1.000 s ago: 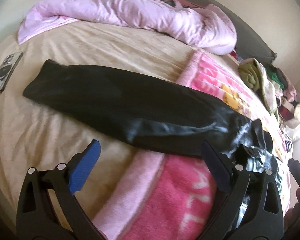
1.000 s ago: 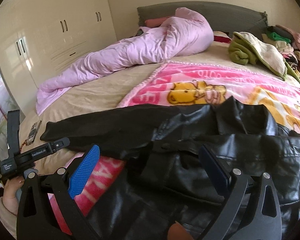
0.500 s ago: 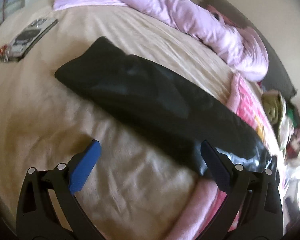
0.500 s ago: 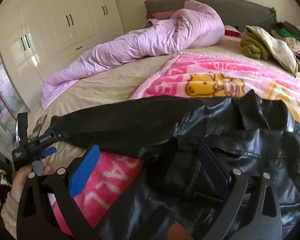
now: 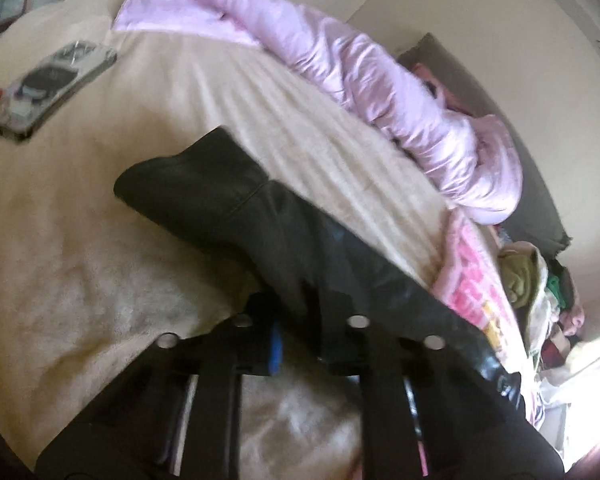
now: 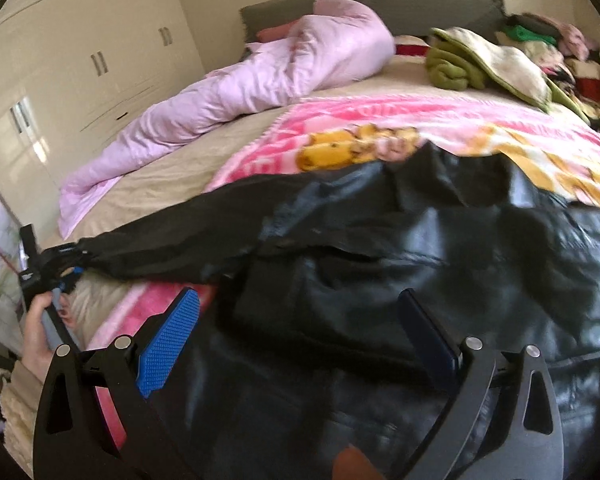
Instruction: Fold large clothes
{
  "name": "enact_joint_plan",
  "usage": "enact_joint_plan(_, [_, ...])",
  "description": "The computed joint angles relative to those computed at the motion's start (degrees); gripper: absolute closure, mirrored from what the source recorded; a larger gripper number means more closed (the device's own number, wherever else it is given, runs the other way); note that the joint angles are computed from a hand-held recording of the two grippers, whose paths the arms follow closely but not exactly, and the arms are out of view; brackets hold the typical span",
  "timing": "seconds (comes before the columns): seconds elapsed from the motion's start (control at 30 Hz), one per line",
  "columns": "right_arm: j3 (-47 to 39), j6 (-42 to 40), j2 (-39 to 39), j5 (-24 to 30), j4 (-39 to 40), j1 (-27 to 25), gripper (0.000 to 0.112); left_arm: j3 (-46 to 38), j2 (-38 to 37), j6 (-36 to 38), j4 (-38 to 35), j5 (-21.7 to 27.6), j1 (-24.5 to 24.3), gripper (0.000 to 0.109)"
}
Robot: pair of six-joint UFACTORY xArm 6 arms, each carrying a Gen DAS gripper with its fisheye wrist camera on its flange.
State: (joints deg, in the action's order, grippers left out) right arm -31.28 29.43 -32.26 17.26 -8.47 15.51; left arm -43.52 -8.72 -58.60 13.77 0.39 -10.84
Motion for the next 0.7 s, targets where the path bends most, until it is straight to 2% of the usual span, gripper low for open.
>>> enact_joint_plan(0.07, [1.8,-2.0,-2.4,0.8,2.4,-0.7,0.014,0.7,-2.2,-2.0,3.6,-1.1,0.1,0.106])
enact_joint_plan(0.2, [3.4,-2.8,-5.8,3.1,1.7,-1.6,0.014,0.0,-6.9,-15.6,20.2,-1.9,0.5,0.108])
enact_joint_plan(0.27, [3.9,-4.2,-7.2,3.6,3.7,-1.9,0.014,-1.4,-8.3,-23.7,29.4,-1.4,0.2,0.108])
enact_joint_plan(0.37, [5.2,-5.8,-10.5,4.0,5.4,-2.7,0.014,-4.5,-10.2,-30.1,37.4,0.7,-2.4,0.108])
enact_joint_plan(0.47, [6.2,-7.5,-13.3,4.4,7.2,-3.6,0.014,-7.8,-11.1,-33.1,42.5,3.2,-5.6,0.108])
enact_joint_plan(0.7, [8.8,-11.4,-19.9,6.5,11.7,-6.7,0.014,-15.4,-9.4,-35.4,48.5,6.9,-13.6,0.108])
